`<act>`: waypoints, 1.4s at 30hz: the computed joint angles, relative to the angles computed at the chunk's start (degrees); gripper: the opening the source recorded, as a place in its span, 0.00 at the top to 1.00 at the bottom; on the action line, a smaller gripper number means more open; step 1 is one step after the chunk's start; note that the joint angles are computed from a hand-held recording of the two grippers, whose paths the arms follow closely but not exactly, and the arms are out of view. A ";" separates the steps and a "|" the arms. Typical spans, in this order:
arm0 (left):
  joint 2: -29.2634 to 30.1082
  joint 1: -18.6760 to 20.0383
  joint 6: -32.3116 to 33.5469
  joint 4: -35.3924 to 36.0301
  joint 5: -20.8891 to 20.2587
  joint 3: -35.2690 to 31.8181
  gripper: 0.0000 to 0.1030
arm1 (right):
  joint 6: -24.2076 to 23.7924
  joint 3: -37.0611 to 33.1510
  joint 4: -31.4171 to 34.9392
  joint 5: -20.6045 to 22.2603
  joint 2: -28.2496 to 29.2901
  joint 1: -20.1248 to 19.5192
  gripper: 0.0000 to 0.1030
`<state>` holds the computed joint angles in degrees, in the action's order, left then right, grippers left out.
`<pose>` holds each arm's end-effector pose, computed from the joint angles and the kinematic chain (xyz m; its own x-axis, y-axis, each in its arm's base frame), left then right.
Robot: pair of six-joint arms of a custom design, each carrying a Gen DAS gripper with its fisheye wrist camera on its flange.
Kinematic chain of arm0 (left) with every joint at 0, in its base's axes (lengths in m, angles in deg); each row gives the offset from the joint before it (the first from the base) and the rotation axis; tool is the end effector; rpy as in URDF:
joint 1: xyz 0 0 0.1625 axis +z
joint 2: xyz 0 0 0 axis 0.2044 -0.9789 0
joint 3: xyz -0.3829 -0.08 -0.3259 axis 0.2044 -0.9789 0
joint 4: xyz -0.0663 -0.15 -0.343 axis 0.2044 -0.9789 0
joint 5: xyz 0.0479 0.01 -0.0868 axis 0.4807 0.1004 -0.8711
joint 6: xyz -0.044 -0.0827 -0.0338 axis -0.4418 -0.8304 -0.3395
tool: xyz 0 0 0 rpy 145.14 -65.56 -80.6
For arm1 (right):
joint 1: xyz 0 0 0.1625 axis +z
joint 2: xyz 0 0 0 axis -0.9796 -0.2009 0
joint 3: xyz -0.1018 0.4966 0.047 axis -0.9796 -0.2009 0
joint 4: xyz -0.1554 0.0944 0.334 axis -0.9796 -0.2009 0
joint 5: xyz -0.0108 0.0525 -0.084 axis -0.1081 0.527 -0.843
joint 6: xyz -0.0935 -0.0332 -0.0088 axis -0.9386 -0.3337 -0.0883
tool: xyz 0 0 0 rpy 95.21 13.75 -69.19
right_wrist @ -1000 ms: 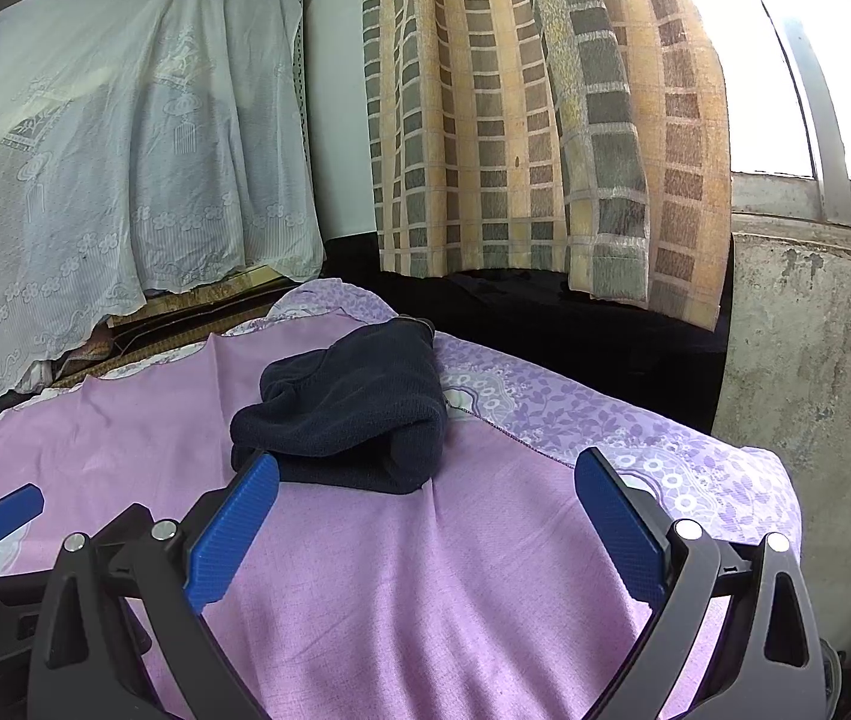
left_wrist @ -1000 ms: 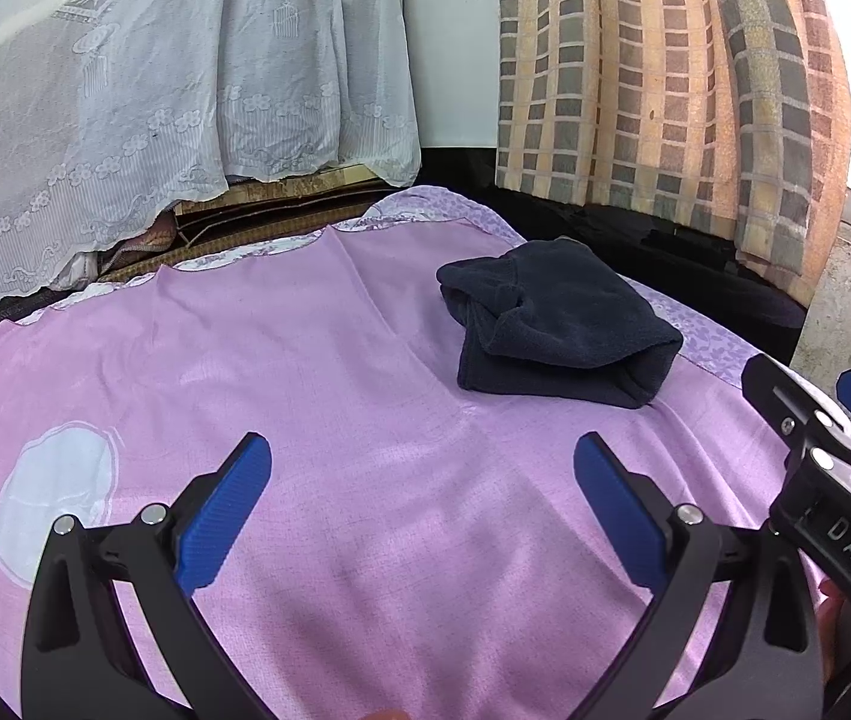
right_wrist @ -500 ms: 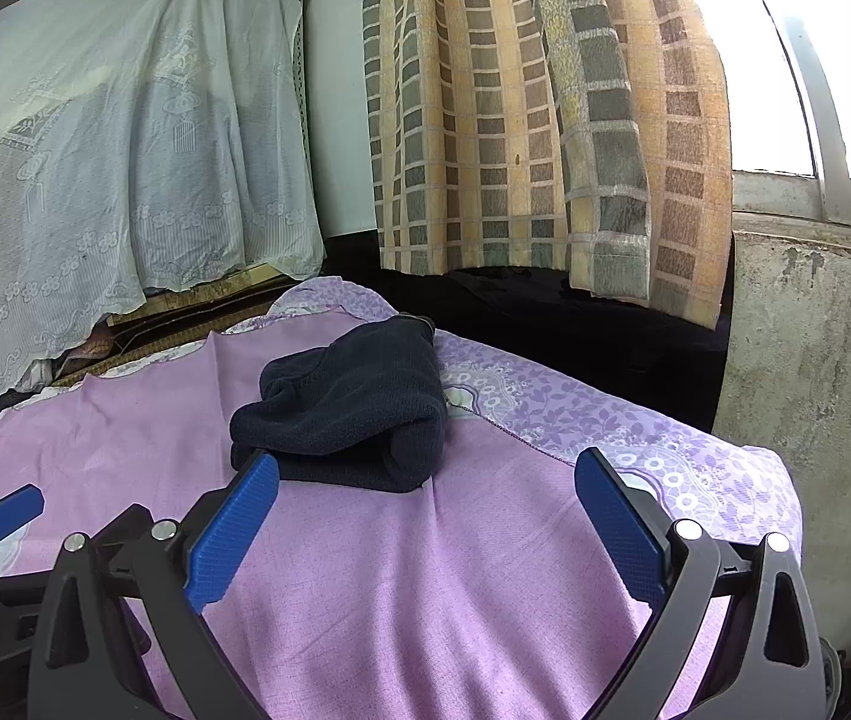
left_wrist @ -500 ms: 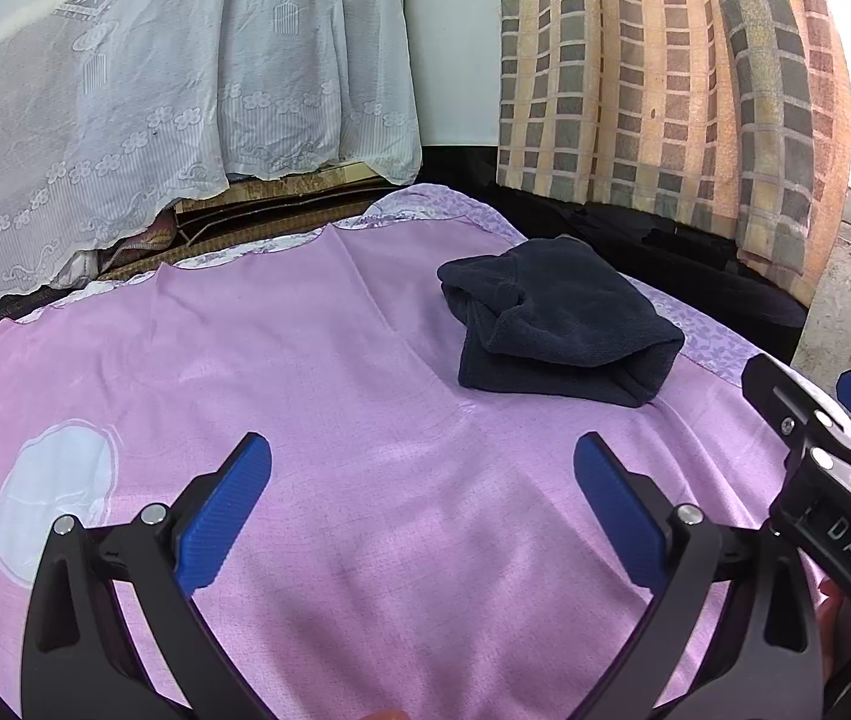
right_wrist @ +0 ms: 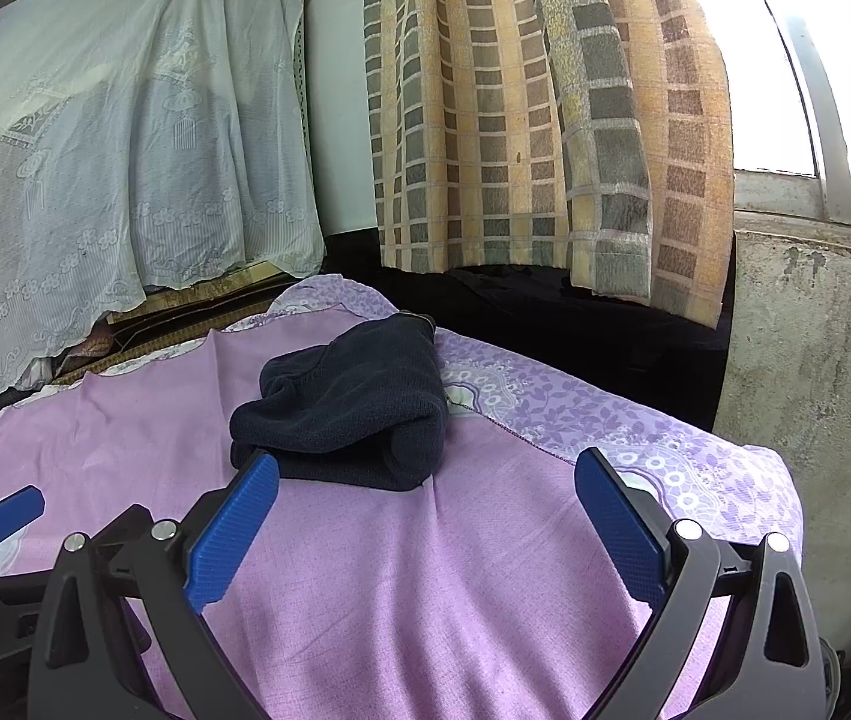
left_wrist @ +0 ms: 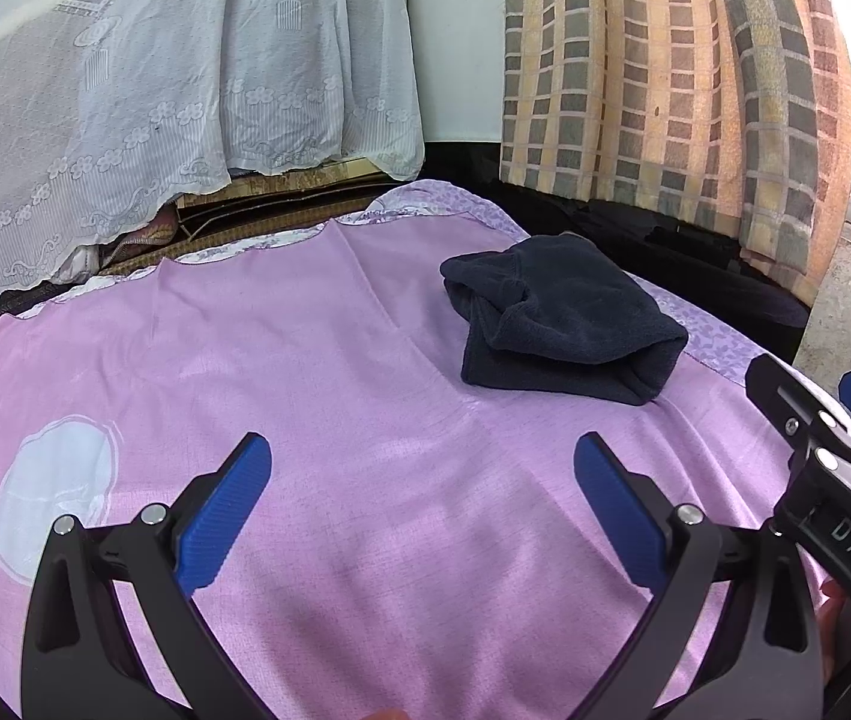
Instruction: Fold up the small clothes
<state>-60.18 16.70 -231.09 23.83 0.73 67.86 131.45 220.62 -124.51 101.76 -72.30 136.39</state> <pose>-0.3181 -0.4053 -0.1223 -0.6092 0.4657 -0.6419 0.7919 0.3995 -0.4618 -0.0458 -0.3169 0.2271 -0.6738 0.5519 0.4913 -0.4846 0.1720 -0.8577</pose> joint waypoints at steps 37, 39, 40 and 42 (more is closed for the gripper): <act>0.22 0.02 0.16 -0.22 0.14 0.35 0.04 | -0.02 -0.55 1.48 -0.10 -0.64 -0.04 0.04; 0.27 -0.01 0.05 0.02 0.08 0.15 0.04 | 0.00 -0.54 1.48 -0.11 -0.64 -0.03 0.04; 0.28 -0.02 0.05 0.03 0.07 0.12 0.04 | 0.02 -0.57 1.55 -0.12 -0.67 -0.05 0.04; 0.26 -0.01 0.05 0.02 0.17 0.15 0.04 | 0.02 -0.58 1.59 -0.08 -0.68 -0.02 0.04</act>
